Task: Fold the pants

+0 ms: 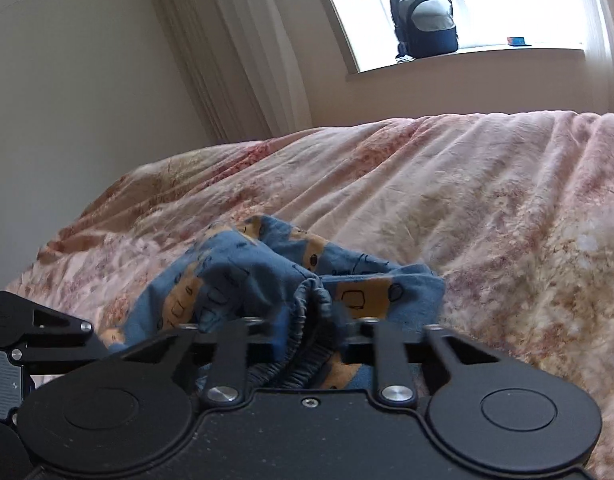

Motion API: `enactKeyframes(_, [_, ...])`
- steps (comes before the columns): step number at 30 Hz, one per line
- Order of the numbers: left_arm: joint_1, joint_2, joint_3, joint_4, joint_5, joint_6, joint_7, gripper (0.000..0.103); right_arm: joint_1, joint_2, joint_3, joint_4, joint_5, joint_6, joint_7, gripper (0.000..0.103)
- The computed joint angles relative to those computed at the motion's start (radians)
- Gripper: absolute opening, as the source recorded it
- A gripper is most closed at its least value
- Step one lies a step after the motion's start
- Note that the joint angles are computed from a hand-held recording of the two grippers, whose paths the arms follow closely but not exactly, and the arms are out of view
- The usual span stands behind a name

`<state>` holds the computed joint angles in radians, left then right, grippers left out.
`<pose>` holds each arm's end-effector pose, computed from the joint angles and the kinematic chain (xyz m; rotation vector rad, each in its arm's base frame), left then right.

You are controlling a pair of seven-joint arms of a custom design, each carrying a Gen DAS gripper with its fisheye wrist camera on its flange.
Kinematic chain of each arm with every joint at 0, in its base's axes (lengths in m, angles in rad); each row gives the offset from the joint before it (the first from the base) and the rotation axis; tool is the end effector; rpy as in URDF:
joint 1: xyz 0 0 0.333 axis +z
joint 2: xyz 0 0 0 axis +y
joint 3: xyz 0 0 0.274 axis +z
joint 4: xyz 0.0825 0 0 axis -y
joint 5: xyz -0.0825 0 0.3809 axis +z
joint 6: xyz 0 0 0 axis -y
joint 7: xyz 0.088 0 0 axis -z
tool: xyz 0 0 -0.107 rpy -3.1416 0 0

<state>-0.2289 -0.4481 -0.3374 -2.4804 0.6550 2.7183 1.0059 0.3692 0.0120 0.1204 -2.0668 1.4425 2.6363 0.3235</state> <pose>0.3821 -0.2757 0.4711 -1.1718 2.0634 -0.5625 0.5231 0.2502 0.4294 -1.8248 0.9780 -0.0118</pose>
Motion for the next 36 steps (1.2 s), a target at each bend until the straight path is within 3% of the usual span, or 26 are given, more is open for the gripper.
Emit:
enactKeyframes(6, [-0.034, -0.027, 0.025, 0.015, -0.056, 0.038, 0.026, 0.008, -0.016, -0.078, -0.027, -0.023, -0.013, -0.043, 0.054, 0.011])
enactKeyframes(11, [-0.101, 0.058, 0.081, 0.05, -0.211, 0.073, 0.126, 0.01, -0.022, -0.147, -0.052, -0.079, -0.129, -0.034, 0.172, 0.012])
enactKeyframes(13, [-0.143, 0.104, 0.122, 0.064, -0.317, 0.067, 0.187, 0.018, -0.021, -0.138, -0.05, -0.098, -0.205, -0.001, 0.228, 0.012])
enactKeyframes(15, [-0.144, 0.114, 0.129, 0.064, -0.39, 0.069, 0.184, 0.019, -0.017, -0.123, -0.047, -0.116, -0.261, 0.026, 0.264, 0.012])
enactKeyframes(17, [-0.159, 0.083, 0.154, 0.029, -0.467, 0.121, 0.197, 0.031, -0.011, -0.123, -0.053, -0.13, -0.244, 0.029, 0.246, 0.012])
enactKeyframes(18, [-0.153, 0.058, 0.155, 0.009, -0.484, 0.145, 0.185, 0.058, -0.008, -0.128, -0.056, -0.136, -0.225, 0.033, 0.221, 0.013])
enactKeyframes(19, [-0.117, 0.028, 0.128, -0.012, -0.464, 0.164, 0.139, 0.082, -0.006, -0.134, -0.056, -0.141, -0.217, 0.047, 0.208, 0.02])
enactKeyframes(20, [-0.056, -0.002, 0.08, -0.03, -0.421, 0.182, 0.063, 0.089, -0.003, -0.138, -0.055, -0.146, -0.211, 0.065, 0.201, 0.025])
enactKeyframes(23, [0.087, -0.096, -0.02, -0.073, -0.317, 0.196, -0.147, 0.095, 0.012, -0.16, -0.055, -0.168, -0.157, 0.123, 0.161, 0.051])
enactKeyframes(24, [0.136, -0.117, -0.056, -0.07, -0.286, 0.17, -0.217, 0.1, 0.02, -0.168, -0.052, -0.175, -0.132, 0.155, 0.144, 0.056])
enactKeyframes(26, [0.264, -0.158, -0.172, -0.053, -0.201, 0.068, -0.391, 0.103, 0.043, -0.174, -0.041, -0.183, -0.079, 0.23, 0.103, 0.082])
enactKeyframes(27, [0.293, -0.156, -0.203, -0.038, -0.178, 0.003, -0.44, 0.103, 0.053, -0.174, -0.039, -0.18, -0.058, 0.245, 0.078, 0.086])
enactKeyframes(29, [0.278, -0.123, -0.191, -0.016, -0.176, -0.103, -0.452, 0.103, 0.07, -0.166, -0.025, -0.175, -0.094, 0.256, 0.086, 0.098])
enactKeyframes(32, [0.205, -0.103, -0.107, -0.04, -0.211, -0.15, -0.437, 0.103, 0.08, -0.173, 0.002, -0.211, -0.286, 0.266, 0.149, 0.098])
enactKeyframes(34, [0.162, -0.124, -0.038, -0.102, -0.227, -0.092, -0.455, 0.103, 0.067, -0.173, 0.027, -0.254, -0.499, 0.318, 0.273, 0.099])
enactKeyframes(36, [0.119, -0.144, 0.035, -0.17, -0.243, 0.0, -0.463, 0.103, 0.08, -0.171, 0.001, -0.268, -0.531, 0.316, 0.282, 0.102])
